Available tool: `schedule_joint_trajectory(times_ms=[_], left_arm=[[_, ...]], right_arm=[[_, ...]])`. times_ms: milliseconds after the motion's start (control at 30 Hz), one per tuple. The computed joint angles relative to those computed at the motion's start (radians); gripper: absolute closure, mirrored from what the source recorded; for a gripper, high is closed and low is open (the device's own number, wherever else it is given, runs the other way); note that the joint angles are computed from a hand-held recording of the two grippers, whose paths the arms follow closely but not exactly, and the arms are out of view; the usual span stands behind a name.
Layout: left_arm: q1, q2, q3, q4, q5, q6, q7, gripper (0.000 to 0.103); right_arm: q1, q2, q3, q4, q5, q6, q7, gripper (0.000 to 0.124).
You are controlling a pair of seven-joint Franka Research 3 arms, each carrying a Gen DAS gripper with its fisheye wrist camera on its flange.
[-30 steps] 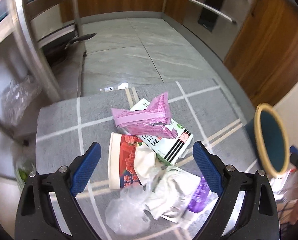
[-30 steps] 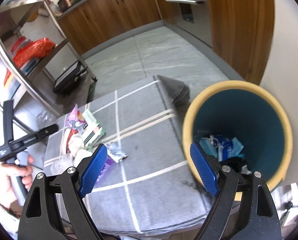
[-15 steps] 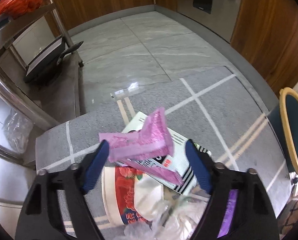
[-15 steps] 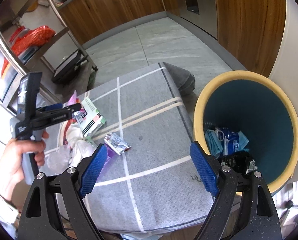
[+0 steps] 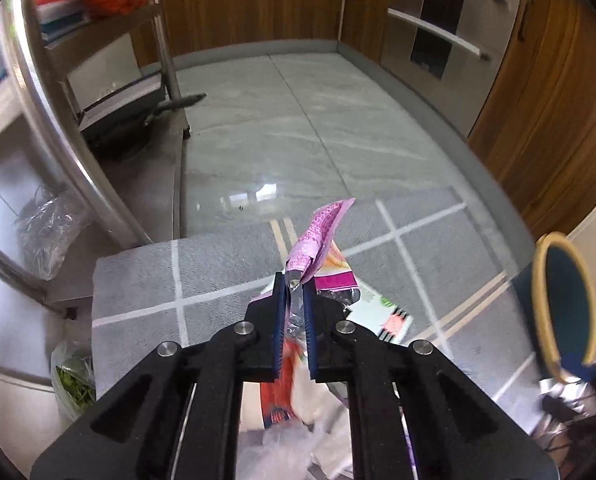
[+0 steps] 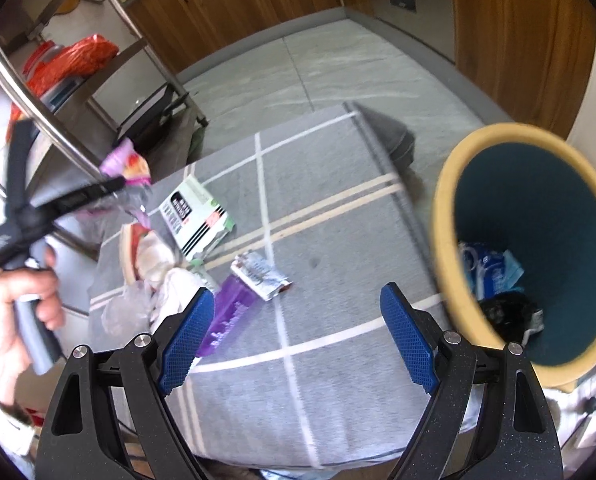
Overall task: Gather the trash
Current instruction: 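Grasp the pink wrapper with the left tool while the right tool grasps the purple spray bottle, then carry the pink wrapper and purple bottle in both tools over the bin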
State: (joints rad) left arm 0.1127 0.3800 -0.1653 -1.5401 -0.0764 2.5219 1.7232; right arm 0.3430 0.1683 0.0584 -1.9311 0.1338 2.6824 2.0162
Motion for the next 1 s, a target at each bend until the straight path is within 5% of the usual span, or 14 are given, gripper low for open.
schedule_joint_trajectory(times_ms=[400,733,933,1000], left_arm=[[0.064,-0.14,-0.035,-0.05,-0.307,-0.069,0.164,0.095],[0.03,-0.228,0.004,-0.108,-0.491,-0.121,0.299,0.095],[0.014,-0.231,0.014,-0.096,-0.523,-0.131,0.319,0.095],[0.009,-0.237,0.016,-0.1,-0.526,-0.127,0.323,0.095]], right_arm=[[0.035,0.138,0.028,0.125,0.101,-0.055,-0.012,0.039],[0.098,0.227,-0.001,0.222,-0.014,-0.12,0.029,0.044],[0.108,0.212,-0.01,0.211,-0.075,-0.158,-0.01,0.087],[0.085,0.201,0.006,0.196,-0.042,-0.163,-0.048,0.09]])
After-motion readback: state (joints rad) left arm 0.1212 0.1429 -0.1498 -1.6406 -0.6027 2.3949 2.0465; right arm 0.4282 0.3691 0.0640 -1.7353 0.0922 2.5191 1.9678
